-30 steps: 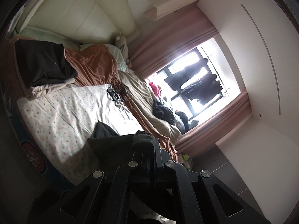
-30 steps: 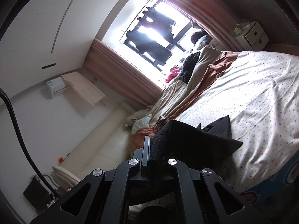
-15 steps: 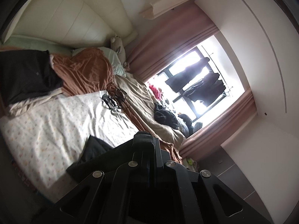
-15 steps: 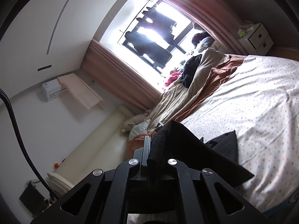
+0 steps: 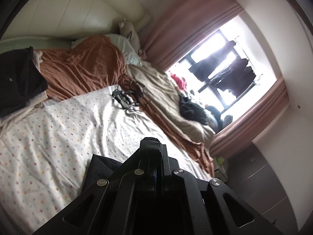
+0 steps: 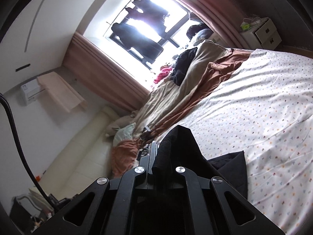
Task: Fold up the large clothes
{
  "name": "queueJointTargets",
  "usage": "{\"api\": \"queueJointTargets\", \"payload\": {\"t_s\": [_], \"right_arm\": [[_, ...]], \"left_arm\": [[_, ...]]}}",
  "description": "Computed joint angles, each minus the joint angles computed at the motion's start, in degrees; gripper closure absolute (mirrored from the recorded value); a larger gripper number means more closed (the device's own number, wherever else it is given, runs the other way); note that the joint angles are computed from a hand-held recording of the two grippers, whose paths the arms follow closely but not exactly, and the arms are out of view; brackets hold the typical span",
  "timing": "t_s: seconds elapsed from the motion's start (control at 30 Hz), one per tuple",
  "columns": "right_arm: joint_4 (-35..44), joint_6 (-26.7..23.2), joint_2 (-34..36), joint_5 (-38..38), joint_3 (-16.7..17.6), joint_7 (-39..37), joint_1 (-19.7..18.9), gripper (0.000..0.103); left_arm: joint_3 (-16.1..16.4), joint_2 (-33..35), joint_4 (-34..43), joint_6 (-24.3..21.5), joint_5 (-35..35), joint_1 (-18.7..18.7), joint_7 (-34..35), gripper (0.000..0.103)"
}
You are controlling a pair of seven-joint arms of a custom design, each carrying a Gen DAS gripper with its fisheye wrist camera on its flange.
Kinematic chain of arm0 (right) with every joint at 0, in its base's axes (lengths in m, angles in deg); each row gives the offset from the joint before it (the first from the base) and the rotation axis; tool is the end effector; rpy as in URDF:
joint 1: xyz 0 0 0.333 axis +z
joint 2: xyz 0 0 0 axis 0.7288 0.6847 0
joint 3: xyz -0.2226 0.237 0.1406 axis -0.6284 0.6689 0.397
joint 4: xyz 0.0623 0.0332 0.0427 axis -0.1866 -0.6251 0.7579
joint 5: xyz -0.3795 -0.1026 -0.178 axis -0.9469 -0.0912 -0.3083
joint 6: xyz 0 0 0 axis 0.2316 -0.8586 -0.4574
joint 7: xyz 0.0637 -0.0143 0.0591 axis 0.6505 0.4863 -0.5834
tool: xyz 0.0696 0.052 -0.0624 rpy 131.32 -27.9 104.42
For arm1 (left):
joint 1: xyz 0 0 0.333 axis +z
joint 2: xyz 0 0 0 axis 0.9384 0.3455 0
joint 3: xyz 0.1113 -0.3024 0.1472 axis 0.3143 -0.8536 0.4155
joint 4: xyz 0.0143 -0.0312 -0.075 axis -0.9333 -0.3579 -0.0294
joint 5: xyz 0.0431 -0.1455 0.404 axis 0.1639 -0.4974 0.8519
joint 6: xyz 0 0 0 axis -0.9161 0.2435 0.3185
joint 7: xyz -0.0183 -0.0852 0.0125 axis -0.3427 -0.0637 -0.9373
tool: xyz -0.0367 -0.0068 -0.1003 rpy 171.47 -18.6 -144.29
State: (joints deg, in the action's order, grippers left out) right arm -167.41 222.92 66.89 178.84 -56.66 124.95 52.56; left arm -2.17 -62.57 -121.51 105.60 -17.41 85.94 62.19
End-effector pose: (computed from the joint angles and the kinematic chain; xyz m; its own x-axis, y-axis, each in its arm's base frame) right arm 0.6427 0.0041 0.6464 0.1658 -0.6773 -0.7167 -0.3862 0.6242 -0.6792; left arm 0.6380 0.1803 0.7598 0.0369 -0.6904 0.7225 -0.4647 -0.6519 -0.5992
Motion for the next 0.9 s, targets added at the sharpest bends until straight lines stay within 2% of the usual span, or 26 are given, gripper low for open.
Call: {"api": "queueJointTargets", "payload": {"t_s": [0.17, 0.33, 0.57, 0.63, 0.67, 0.7, 0.73, 0.77, 0.8, 0.83, 0.87, 0.9], "right_arm": [[5.16, 0.16, 6.68, -7.4, 0.55, 7.1, -1.02, 0.099], [7.39, 0.97, 11.51, -15.35, 2.48, 15.22, -2.8, 0.099], [10.86, 0.84, 17.56, -24.59, 5.09, 25.44, -5.57, 0.099], [11.9, 1.59, 18.66, -29.54, 5.06, 30.12, -5.42, 0.096], [12.14, 2.04, 18.96, -33.09, 4.57, 33.31, -4.93, 0.087], [12.39, 2.14, 19.11, -34.62, 4.8, 34.48, -5.11, 0.061], [12.41, 2.64, 18.96, -34.85, 5.55, 34.37, -5.65, 0.045], [11.79, 4.12, 18.45, -35.46, 6.08, 34.77, -5.8, 0.019], [10.93, 6.06, 17.85, -35.55, 6.85, 34.39, -6.1, 0.016], [10.18, 7.49, 17.24, -35.31, 7.89, 33.01, -6.71, 0.016], [9.46, 7.3, 16.63, -36.49, 8.1, 32.99, -6.98, 0.016], [9.06, 6.84, 16.34, -37.56, 8.12, 33.57, -7.17, 0.016]], "left_arm": [[-1.59, 6.78, 4.84, -0.19, 4.77, 0.27, -4.13, 0.101], [-3.58, 10.78, 6.08, -0.31, 9.92, 1.1, -7.87, 0.101], [-5.86, 16.98, 10.33, -2.02, 15.66, 1.97, -11.75, 0.101], [-6.33, 18.71, 12.95, -3.33, 17.82, 2.03, -13.14, 0.101], [-6.76, 19.68, 14.61, -4.6, 18.62, 2.19, -13.49, 0.1], [-7.48, 20.36, 15.97, -6.01, 18.55, 2.7, -13.13, 0.093], [-8.45, 20.93, 17.1, -7.34, 17.7, 3.41, -11.95, 0.075], [-9.29, 20.83, 17.22, -7.53, 16.62, 3.98, -10.41, 0.061], [-9.58, 20.06, 16.29, -6.29, 16.08, 4.05, -9.42, 0.037], [-9.8, 18.13, 13.46, -2.66, 14.98, 4.04, -7.52, 0.028], [-9.54, 16.59, 11.37, 0.08, 14.89, 3.7, -6.36, 0.027], [-9.13, 15.94, 10.65, 0.76, 15.24, 3.48, -5.91, 0.026]]}}
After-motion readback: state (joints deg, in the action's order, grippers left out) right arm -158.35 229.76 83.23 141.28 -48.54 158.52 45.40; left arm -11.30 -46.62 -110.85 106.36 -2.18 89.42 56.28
